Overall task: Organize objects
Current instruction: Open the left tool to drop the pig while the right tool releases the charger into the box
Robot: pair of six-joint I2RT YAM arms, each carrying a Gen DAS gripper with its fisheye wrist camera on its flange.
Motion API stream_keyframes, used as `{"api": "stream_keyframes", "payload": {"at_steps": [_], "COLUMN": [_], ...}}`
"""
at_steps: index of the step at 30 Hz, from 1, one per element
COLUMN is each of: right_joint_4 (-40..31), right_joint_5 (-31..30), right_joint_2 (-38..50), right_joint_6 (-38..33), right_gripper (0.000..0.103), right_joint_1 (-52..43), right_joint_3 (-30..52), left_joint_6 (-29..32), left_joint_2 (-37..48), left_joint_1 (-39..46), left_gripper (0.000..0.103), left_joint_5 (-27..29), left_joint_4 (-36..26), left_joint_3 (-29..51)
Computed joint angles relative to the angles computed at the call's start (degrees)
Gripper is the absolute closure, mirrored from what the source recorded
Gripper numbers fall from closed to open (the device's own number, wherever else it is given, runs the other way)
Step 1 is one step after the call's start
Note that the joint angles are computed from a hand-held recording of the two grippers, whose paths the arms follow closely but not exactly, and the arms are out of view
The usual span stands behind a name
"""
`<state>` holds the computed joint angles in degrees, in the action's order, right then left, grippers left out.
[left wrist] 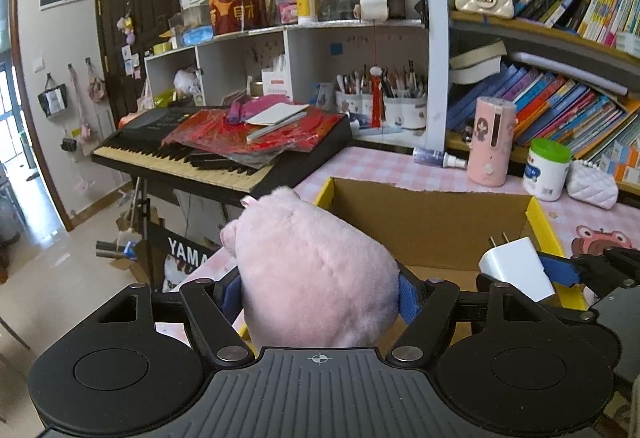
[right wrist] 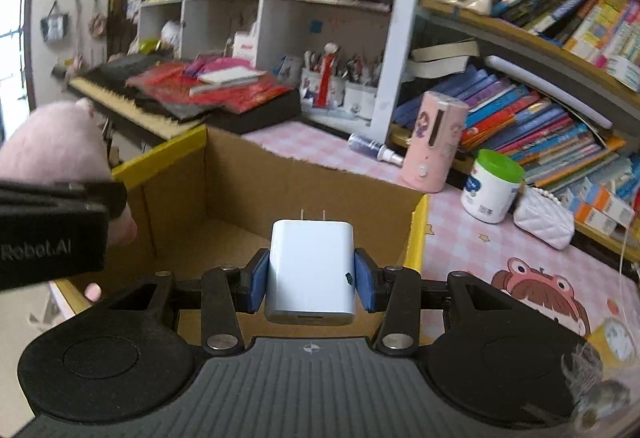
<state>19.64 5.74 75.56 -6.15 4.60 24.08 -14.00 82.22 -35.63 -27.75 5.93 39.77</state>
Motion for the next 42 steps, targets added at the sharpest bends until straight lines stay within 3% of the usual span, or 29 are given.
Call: {"api": "stream_keyframes", "payload": {"at_steps": [9,16,20,29,34,36,42], "right_joint_4": [1.95,-8.04,-15.84,-17.5,-13.6,-10.34,-6.08], "right_joint_5": [-8.93,-18.89,-19.01,-16.24,-17.58,-18.54,-19.41], "right_joint_2": [6.5,10.51,13.69,14.15,13.17,11.78,5.16], "right_joint_6": [-11.3,-16.61,-19.6,-22.64,-22.21,-21.63,-18.52], "right_gripper": [0.061,0.061,0.061,0.06,0.046,0.029,0.023], "right_joint_1": [-3.87,-10.75,-11.3,-10.09,-10.77,-11.1,-12.1], "right_joint_3": [2.32,10.14,15.99,16.65,14.37,12.19,7.07], "left_joint_6": [2.45,-0.97,-2.69,-7.25,-9.83,-9.56,-7.22], "left_joint_2": [8.34,13.68,16.43,18.82,16.74,14.74,8.61], "left_joint_1": [-1.88,-1.57,-1.54,-1.19,-1.96,-2.64,-6.61], "left_gripper": [0.031,0.031,0.031,0.027,0.021,0.015,0.007], "left_joint_5": [-1.2,0.2,0.87,1.57,-0.34,-1.43,-7.44], "left_joint_4": [0.57,-2.85,-4.41,-7.02,-5.79,-4.02,0.06], "left_joint_3": [6.18,10.3,12.14,14.11,12.08,10.47,6.53]}}
